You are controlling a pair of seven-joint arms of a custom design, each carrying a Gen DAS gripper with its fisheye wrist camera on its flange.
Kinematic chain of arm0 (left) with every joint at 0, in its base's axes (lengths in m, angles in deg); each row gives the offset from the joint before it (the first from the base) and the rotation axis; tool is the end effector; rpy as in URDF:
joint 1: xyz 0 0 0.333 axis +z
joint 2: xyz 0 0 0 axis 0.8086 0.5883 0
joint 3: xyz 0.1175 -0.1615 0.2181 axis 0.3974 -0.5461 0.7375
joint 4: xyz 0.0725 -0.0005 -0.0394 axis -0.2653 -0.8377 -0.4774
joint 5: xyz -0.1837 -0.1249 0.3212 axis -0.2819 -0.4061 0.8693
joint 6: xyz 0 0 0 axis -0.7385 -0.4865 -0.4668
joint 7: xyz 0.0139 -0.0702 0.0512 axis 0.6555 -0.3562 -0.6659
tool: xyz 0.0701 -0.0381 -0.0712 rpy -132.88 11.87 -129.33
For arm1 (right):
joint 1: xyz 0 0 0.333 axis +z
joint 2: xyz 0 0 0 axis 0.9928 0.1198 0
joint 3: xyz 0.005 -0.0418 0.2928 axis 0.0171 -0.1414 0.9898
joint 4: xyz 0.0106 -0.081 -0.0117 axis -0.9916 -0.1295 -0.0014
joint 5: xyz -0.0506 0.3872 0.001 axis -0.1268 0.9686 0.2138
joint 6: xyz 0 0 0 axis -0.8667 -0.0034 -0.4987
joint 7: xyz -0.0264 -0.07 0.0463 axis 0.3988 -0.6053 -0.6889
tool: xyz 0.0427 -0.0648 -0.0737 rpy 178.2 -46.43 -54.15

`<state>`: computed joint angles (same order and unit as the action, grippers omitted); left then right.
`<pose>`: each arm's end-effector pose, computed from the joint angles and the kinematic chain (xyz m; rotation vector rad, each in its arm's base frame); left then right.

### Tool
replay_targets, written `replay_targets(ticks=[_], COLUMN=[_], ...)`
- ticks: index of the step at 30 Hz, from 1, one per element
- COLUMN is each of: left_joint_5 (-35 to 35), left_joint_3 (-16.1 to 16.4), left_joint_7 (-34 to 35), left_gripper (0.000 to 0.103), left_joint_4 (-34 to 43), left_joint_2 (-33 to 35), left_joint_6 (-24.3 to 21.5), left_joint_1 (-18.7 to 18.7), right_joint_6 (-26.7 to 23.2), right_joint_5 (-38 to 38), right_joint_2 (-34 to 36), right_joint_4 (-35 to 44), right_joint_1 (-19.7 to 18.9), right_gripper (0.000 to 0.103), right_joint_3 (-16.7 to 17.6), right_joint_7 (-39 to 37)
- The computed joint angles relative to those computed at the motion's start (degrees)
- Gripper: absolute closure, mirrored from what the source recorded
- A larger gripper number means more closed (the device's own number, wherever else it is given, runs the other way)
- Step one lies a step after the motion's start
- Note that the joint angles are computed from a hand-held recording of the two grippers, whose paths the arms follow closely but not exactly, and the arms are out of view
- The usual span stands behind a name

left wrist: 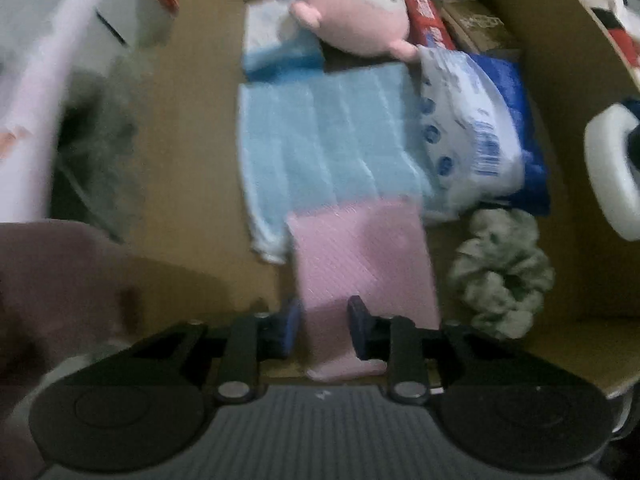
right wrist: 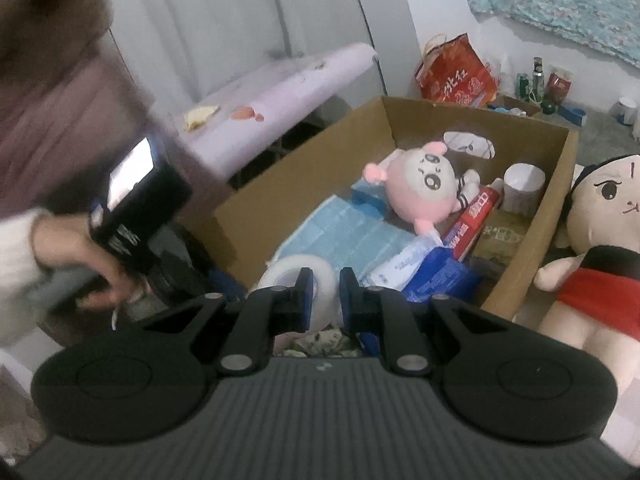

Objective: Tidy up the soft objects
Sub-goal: 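Lower the pink pad into the box with the left gripper while the right gripper carries the tape roll, then open the left gripper to release the pink pad beside the blue towel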

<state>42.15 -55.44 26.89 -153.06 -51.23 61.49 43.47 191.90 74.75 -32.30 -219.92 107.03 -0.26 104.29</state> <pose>0.4996 -0.1870 0.5425 -1.5067 2.4882 -0.0682 0.4428 0.1755 0.5589 -1.8557 1.2348 -0.1779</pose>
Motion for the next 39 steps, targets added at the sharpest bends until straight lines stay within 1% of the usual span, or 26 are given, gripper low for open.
replay_targets(ticks=[1, 2, 4, 6, 7, 8, 9, 10, 11, 14, 16, 17, 19, 21, 23, 25, 29, 31, 34, 38, 39], left_joint_5=[1.2, 0.4, -6.1, -11.6, -11.9, -10.1, -8.0, -8.4, -8.7, -10.1, -10.5, -10.8, -11.8, -13.2, -13.9, -14.7, -16.0, -16.9, -17.1, -14.1, -13.5], left_joint_3=[-0.2, 0.0, 1.5, 2.3, 2.0, 1.2, 0.6, 0.6, 0.6, 1.2, 1.6, 1.9, 2.4, 2.8, 3.1, 3.4, 3.7, 4.0, 4.0, 2.9, 2.9], left_joint_7=[0.0, 0.3, 2.2, 4.5, 5.0, 4.9, 5.0, 5.5, 4.7, 4.3, 4.3, 4.1, 4.0, 3.5, 3.3, 3.8, 4.3, 4.9, 5.5, 5.0, 5.1], left_gripper=[0.075, 0.075, 0.070, 0.070, 0.070, 0.068, 0.065, 0.065, 0.066, 0.066, 0.065, 0.065, 0.061, 0.061, 0.061, 0.060, 0.058, 0.057, 0.053, 0.050, 0.050], left_joint_4=[0.0, -0.2, -1.0, -1.0, -0.9, -1.0, -2.0, -3.0, -2.6, -4.4, -5.6, -6.6, -8.0, -9.5, -10.6, -11.3, -12.6, -12.8, -13.3, -14.8, -15.2], left_joint_2=[-0.5, -1.4, -3.2, -2.8, -2.1, -1.1, -0.7, -1.3, -1.6, -4.5, -6.1, -7.1, -7.8, -8.5, -9.1, -9.0, -9.5, -9.8, -10.2, -11.3, -11.6], left_joint_6=[0.3, 1.0, 2.7, 2.3, 1.6, 0.8, 1.4, 2.7, 2.0, 3.2, 3.8, 4.5, 6.0, 7.6, 8.5, 9.2, 10.9, 11.1, 11.9, 14.5, 14.8], left_joint_1=[0.0, -0.1, -0.4, -0.9, -1.0, -1.0, -1.0, -1.1, -1.0, -0.9, -0.8, -0.8, -0.8, -0.9, -1.0, -1.2, -1.4, -1.6, -1.6, -1.6, -1.8], right_joint_6=[-0.8, -1.4, -2.2, -3.8, -4.7, -5.2, -6.0, -6.8, -7.9, -10.1, -13.8, -16.0, -17.4, -21.5, -27.2, -31.2, -37.3, -37.7, -38.5, -40.2, -40.5], right_joint_5=[-1.1, -1.8, -3.3, -5.0, -6.3, -7.6, -9.2, -10.4, -11.8, -16.0, -18.7, -20.9, -27.1, -31.6, -35.5, -40.1, -48.7, -53.4, -54.6, -55.1, -54.8], right_joint_2=[0.1, 0.2, 0.0, 0.0, 0.0, 0.0, -0.2, -0.3, -0.5, -0.6, 0.4, 1.3, 2.6, 5.1, 8.4, 11.3, 15.8, 16.7, 18.0, 18.2, 18.6], right_joint_4=[0.2, 0.4, 0.5, 0.9, 1.0, 1.0, 1.1, 1.2, 1.3, 2.0, 3.8, 5.2, 7.2, 11.0, 15.5, 18.7, 21.9, 21.2, 22.6, 23.3, 23.7], right_joint_1=[-0.4, -0.6, -1.2, -1.8, -2.1, -2.5, -2.9, -3.1, -3.4, -4.6, -4.9, -5.3, -6.6, -6.7, -6.5, -6.1, -4.1, -2.9, -2.0, -1.2, -1.1], right_gripper=[0.090, 0.090, 0.090, 0.090, 0.090, 0.090, 0.090, 0.090, 0.090, 0.090, 0.090, 0.090, 0.090, 0.090, 0.090, 0.090, 0.090, 0.090, 0.090, 0.086, 0.083], right_joint_3=[0.3, 0.3, 0.7, 1.0, 1.3, 1.7, 2.1, 2.3, 2.5, 3.4, 3.6, 4.1, 6.1, 6.9, 7.5, 8.5, 10.0, 10.5, 9.8, 9.3, 9.3], right_joint_7=[0.4, 0.4, 1.2, 2.1, 2.5, 3.0, 3.4, 3.6, 3.8, 5.6, 5.8, 6.1, 7.4, 7.0, 6.6, 6.7, 5.3, 4.8, 5.2, 4.5, 4.6])
